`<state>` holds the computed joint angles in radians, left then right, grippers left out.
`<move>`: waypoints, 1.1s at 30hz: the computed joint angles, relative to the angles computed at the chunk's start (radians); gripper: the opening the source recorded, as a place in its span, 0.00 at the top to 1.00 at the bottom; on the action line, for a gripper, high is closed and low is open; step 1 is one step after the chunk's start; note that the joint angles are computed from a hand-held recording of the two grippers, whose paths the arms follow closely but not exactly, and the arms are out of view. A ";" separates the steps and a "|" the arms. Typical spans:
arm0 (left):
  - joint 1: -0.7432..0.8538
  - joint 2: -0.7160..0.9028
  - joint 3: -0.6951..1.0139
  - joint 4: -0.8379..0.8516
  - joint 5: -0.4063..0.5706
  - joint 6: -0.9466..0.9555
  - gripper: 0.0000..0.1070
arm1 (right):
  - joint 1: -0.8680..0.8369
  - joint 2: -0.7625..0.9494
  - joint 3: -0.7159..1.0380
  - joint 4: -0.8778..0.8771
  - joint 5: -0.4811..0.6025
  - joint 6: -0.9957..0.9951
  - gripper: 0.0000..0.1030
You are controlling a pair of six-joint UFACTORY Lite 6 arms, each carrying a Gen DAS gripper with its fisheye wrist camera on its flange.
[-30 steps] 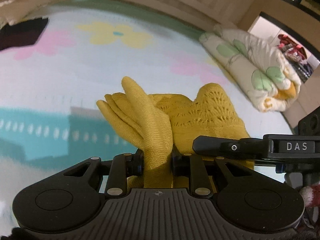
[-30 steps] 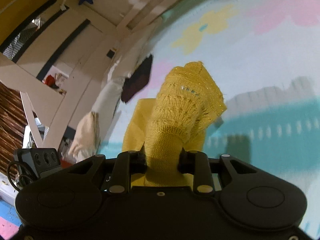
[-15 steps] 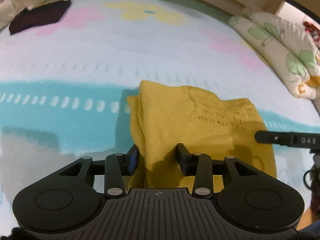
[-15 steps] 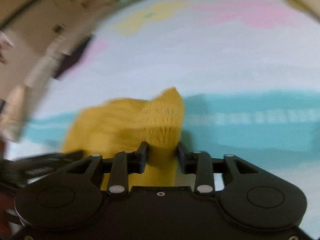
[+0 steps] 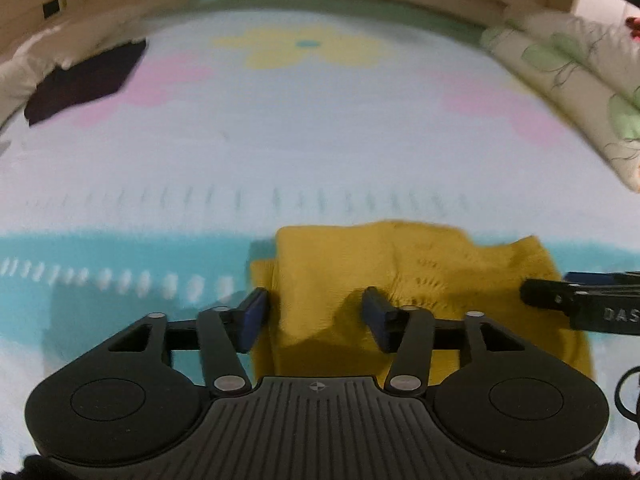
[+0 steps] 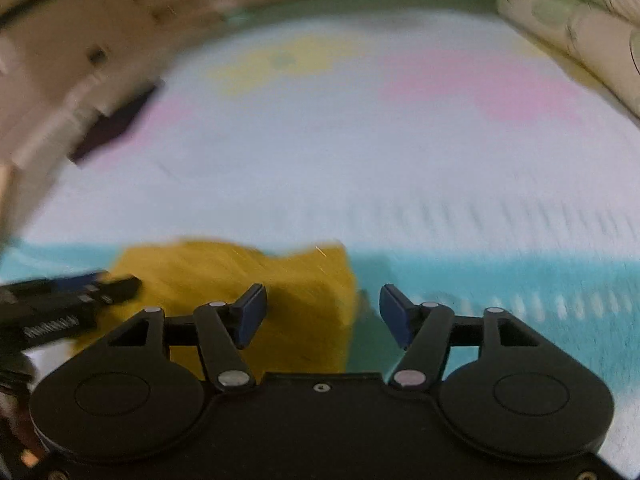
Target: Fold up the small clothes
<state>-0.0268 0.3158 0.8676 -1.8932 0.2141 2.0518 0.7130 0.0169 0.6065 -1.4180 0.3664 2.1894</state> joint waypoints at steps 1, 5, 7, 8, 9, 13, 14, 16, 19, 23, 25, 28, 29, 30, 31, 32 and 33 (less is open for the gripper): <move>0.004 -0.004 -0.005 -0.039 -0.005 0.038 0.40 | -0.008 0.017 -0.003 -0.028 -0.004 0.029 0.28; 0.033 -0.010 0.003 0.133 0.003 -0.135 0.34 | -0.043 -0.001 -0.046 -0.160 -0.030 0.190 0.17; 0.036 -0.032 -0.011 0.149 -0.005 -0.144 0.32 | -0.029 -0.037 -0.071 -0.161 -0.018 0.207 0.17; 0.035 -0.050 -0.023 0.157 -0.008 -0.148 0.32 | -0.009 -0.041 -0.060 -0.135 0.001 0.192 0.16; 0.033 -0.061 -0.030 0.175 -0.010 -0.162 0.32 | 0.007 -0.060 -0.070 -0.133 0.018 0.195 0.16; 0.043 -0.144 -0.088 0.266 0.008 -0.219 0.31 | 0.083 -0.171 -0.132 -0.097 0.090 0.187 0.15; 0.050 -0.167 -0.103 0.321 0.021 -0.261 0.31 | 0.105 -0.204 -0.150 -0.083 0.106 0.186 0.14; 0.057 -0.212 -0.138 0.342 0.030 -0.260 0.31 | 0.147 -0.210 -0.151 -0.088 0.129 0.217 0.12; 0.069 -0.292 -0.197 0.346 0.038 -0.220 0.31 | 0.197 -0.256 -0.166 -0.040 0.162 0.170 0.09; 0.110 -0.383 -0.276 0.333 0.057 -0.170 0.31 | 0.294 -0.283 -0.186 -0.014 0.219 0.208 0.09; 0.132 -0.409 -0.313 0.352 0.066 -0.179 0.31 | 0.351 -0.303 -0.205 0.016 0.242 0.227 0.08; 0.151 -0.441 -0.368 0.383 0.068 -0.195 0.31 | 0.430 -0.291 -0.207 0.072 0.270 0.227 0.07; 0.153 -0.452 -0.386 0.385 0.066 -0.193 0.31 | 0.458 -0.283 -0.205 0.093 0.279 0.221 0.06; 0.154 -0.463 -0.403 0.382 0.063 -0.186 0.31 | 0.479 -0.271 -0.200 0.112 0.283 0.214 0.05; 0.159 -0.474 -0.419 0.383 0.065 -0.181 0.31 | 0.500 -0.263 -0.195 0.134 0.291 0.205 0.05; 0.163 -0.487 -0.439 0.385 0.066 -0.178 0.31 | 0.533 -0.242 -0.186 0.159 0.301 0.210 0.04; 0.168 -0.501 -0.455 0.395 0.068 -0.182 0.31 | 0.545 -0.229 -0.182 0.176 0.298 0.207 0.04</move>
